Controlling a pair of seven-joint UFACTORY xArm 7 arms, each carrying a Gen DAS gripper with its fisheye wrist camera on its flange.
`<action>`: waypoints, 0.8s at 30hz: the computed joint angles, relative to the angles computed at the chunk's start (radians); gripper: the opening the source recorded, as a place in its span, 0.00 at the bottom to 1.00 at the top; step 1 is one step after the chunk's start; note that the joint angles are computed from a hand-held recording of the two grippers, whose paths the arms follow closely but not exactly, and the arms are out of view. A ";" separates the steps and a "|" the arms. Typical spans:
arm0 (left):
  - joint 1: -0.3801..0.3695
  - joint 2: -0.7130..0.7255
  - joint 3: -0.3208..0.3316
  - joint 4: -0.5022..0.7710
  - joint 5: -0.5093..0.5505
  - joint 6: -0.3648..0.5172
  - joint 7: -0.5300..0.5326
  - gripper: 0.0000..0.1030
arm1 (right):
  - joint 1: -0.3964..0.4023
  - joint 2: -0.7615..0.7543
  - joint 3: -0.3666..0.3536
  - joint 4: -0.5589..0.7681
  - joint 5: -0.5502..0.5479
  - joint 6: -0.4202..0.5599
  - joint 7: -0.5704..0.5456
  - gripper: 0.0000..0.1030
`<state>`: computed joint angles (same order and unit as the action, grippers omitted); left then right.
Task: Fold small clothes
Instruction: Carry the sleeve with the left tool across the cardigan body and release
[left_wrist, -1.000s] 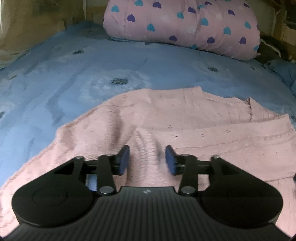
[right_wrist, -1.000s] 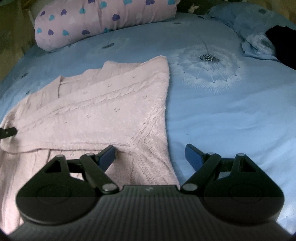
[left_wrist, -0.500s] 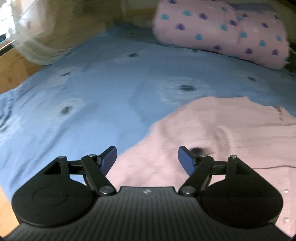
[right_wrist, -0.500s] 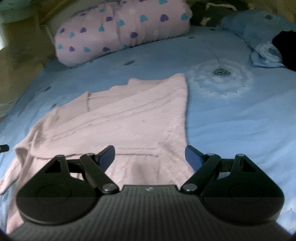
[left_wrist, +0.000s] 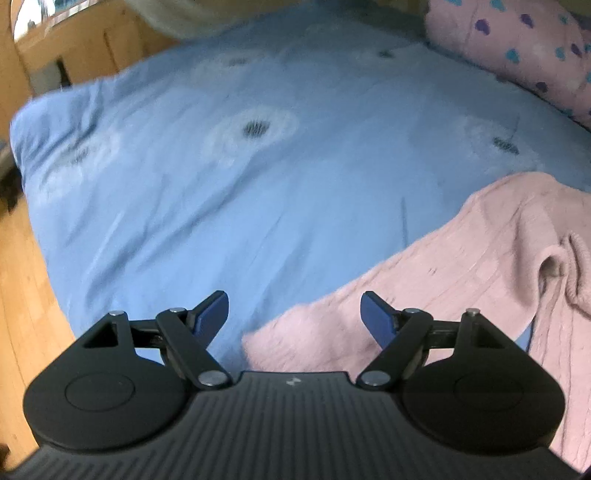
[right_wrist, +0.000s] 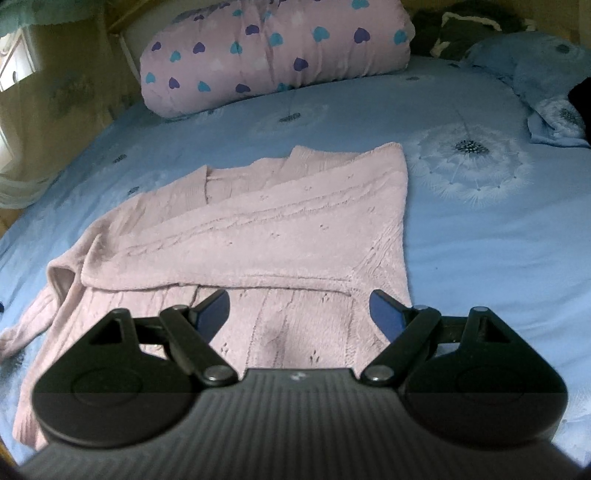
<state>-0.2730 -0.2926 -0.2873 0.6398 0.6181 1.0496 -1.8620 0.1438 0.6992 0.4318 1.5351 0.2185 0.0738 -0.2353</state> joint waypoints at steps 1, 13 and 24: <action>-0.003 -0.007 0.008 -0.018 -0.013 -0.029 -0.001 0.80 | 0.001 0.000 -0.001 -0.001 0.000 -0.002 0.001 0.82; 0.052 -0.010 -0.014 -0.101 -0.026 -0.205 -0.075 0.61 | -0.017 0.012 0.025 0.004 0.001 -0.004 -0.008 0.82; 0.057 -0.085 -0.051 -0.084 0.082 -0.238 -0.184 0.35 | -0.045 0.014 0.058 -0.001 0.014 -0.014 -0.013 0.82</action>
